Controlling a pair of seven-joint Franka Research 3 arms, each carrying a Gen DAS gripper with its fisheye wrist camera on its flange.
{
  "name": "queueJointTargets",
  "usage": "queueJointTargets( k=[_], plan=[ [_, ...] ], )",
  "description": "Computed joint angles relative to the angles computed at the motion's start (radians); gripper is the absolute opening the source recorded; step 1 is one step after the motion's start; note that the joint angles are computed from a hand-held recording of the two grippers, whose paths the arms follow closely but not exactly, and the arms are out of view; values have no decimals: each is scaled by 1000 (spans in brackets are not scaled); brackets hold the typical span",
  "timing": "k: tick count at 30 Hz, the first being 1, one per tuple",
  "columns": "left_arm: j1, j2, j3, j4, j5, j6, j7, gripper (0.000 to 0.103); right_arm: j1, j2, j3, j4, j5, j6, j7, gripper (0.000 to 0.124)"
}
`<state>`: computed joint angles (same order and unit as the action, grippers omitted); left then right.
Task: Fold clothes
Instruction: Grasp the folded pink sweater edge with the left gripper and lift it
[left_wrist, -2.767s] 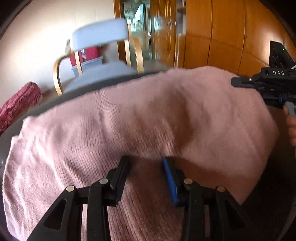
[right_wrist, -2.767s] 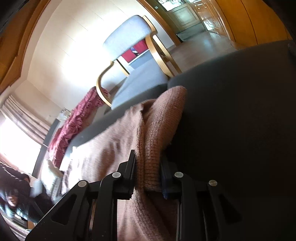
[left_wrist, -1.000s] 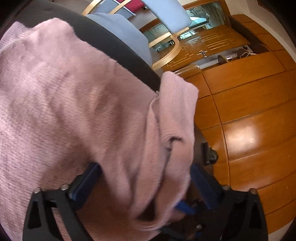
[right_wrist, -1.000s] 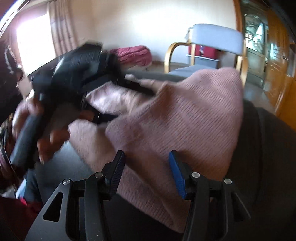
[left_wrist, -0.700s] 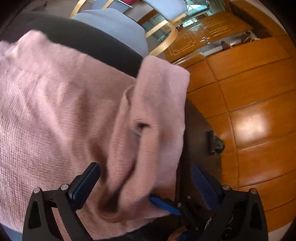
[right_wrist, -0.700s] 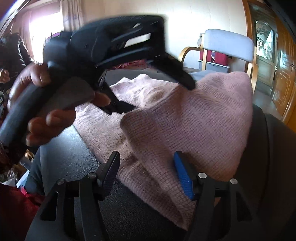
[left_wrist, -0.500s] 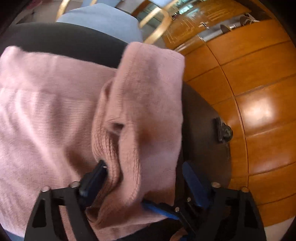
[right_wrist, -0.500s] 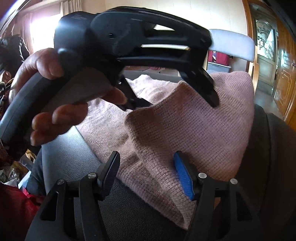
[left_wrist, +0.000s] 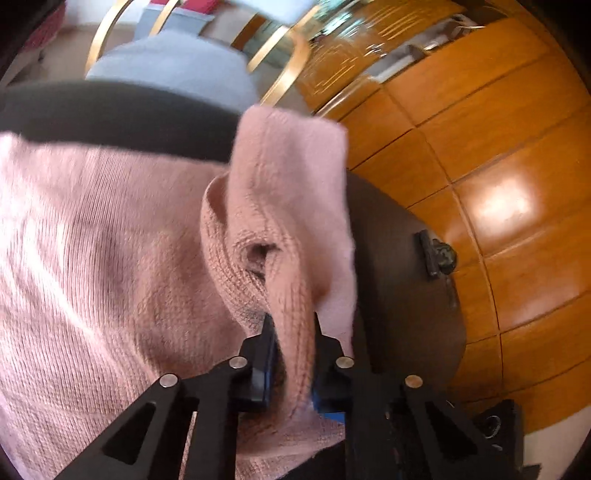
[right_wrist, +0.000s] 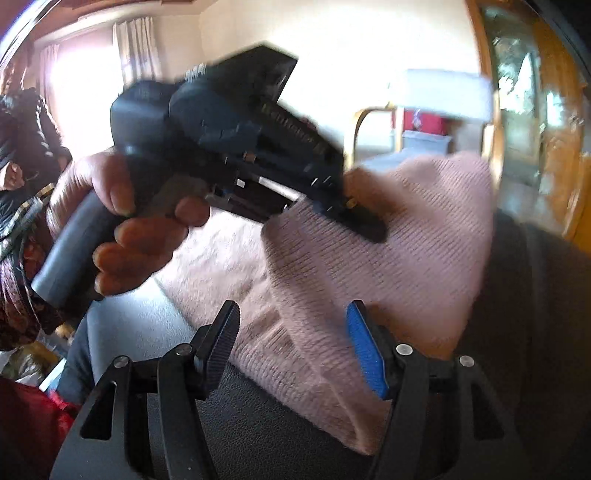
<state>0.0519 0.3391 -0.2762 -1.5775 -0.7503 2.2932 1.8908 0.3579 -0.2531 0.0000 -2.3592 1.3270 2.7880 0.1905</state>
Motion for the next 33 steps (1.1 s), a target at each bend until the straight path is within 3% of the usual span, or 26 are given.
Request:
queueJointTargets(
  k=[3,5,7,10,11,13,16,21,23,24,26,27,28,29,31,33],
  plan=[
    [18,-40,-16,-25,-73,26,98,11,19,-87,-20,-54,102,-43,-135,63],
    [19,-58,-15,-28,-106,20,146,11,20,-110,-8,-69,41,-93,-103,63],
    [19,-81,-11,-40,-148,17,180,9,15,-88,22,-63,-56,-88,4,63],
    [27,-127,5,-76,-254,11,230,9,11,-20,90,-49,-175,109,184,63],
    [26,-133,14,-76,-277,3,238,9,-5,-12,108,-58,-246,139,285,63],
    [32,-150,36,-88,-316,-20,249,9,-50,5,131,-59,-398,109,480,63],
    [41,-183,66,-135,-386,-40,282,9,-75,45,124,-38,-536,51,649,64],
    [46,-225,115,-209,-473,-67,342,9,-30,64,46,-6,-501,23,693,66],
    [43,-243,125,-241,-505,-59,386,9,-12,66,20,15,-422,1,691,66],
    [43,-255,131,-258,-523,-55,411,9,11,57,-4,20,-318,-13,619,65],
    [43,-273,146,-278,-567,-53,451,9,28,46,-5,27,-217,-9,531,47],
    [42,-279,153,-284,-583,-52,464,9,21,51,21,27,-268,26,549,38],
    [42,-288,159,-289,-588,-51,470,9,13,60,45,27,-332,62,586,21],
    [41,-300,165,-297,-588,-46,477,9,-5,77,73,26,-430,100,674,16],
    [36,-328,177,-320,-588,-30,499,9,-53,106,126,22,-654,148,878,16],
    [34,-365,193,-358,-602,-17,533,9,-46,119,105,38,-702,97,957,16]
  ],
)
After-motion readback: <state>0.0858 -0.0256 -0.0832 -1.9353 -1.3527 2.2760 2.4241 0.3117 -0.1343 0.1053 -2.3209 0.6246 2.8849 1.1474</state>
